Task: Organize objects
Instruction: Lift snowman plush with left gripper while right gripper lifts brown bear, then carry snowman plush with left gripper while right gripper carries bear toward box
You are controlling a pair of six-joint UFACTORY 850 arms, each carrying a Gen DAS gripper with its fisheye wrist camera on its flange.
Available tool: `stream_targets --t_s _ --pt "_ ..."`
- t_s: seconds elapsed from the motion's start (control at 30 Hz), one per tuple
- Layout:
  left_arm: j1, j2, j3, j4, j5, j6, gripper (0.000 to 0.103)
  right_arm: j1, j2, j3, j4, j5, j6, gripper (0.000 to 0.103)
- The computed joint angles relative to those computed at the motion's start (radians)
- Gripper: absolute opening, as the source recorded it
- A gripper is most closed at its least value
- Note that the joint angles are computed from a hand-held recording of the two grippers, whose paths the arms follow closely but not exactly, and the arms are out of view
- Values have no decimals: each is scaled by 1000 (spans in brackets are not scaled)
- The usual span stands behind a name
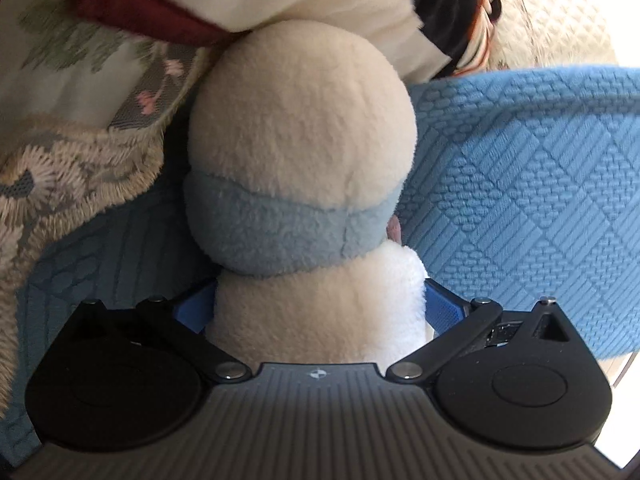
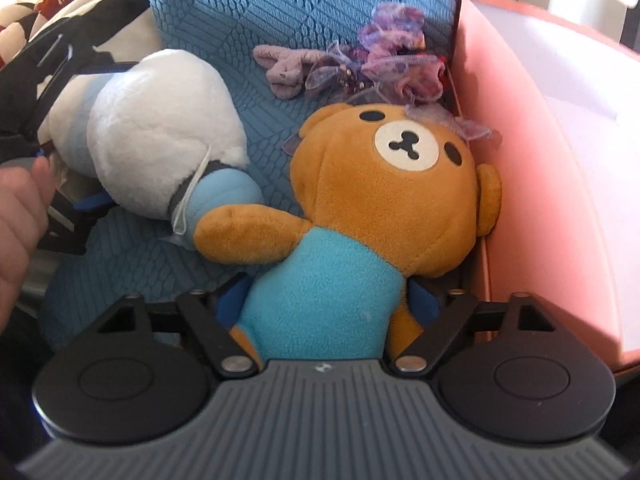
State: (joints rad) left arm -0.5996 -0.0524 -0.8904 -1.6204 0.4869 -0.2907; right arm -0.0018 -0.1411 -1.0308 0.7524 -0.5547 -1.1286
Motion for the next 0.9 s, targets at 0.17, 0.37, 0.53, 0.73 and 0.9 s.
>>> stream_targets --t_s 0.17,0.37,0.53,0.73,0.9 --pt "-14 -4 -36 -124 39 250 99 -4 25 23 54 36 -88 67" --pt "-52 11 -50 -147 84 360 81 -22 72 58 191 69 -273 65" --pt "-66 12 -63 -155 104 415 76 -53 101 73 316 30 -394 65" --pt "-48 -10 -84 -189 113 447 82 -91 94 26 306 -83 -326 65" --pt "-42 3 -60 -221 101 371 94 -154 7 -106 172 -393 -33 67"
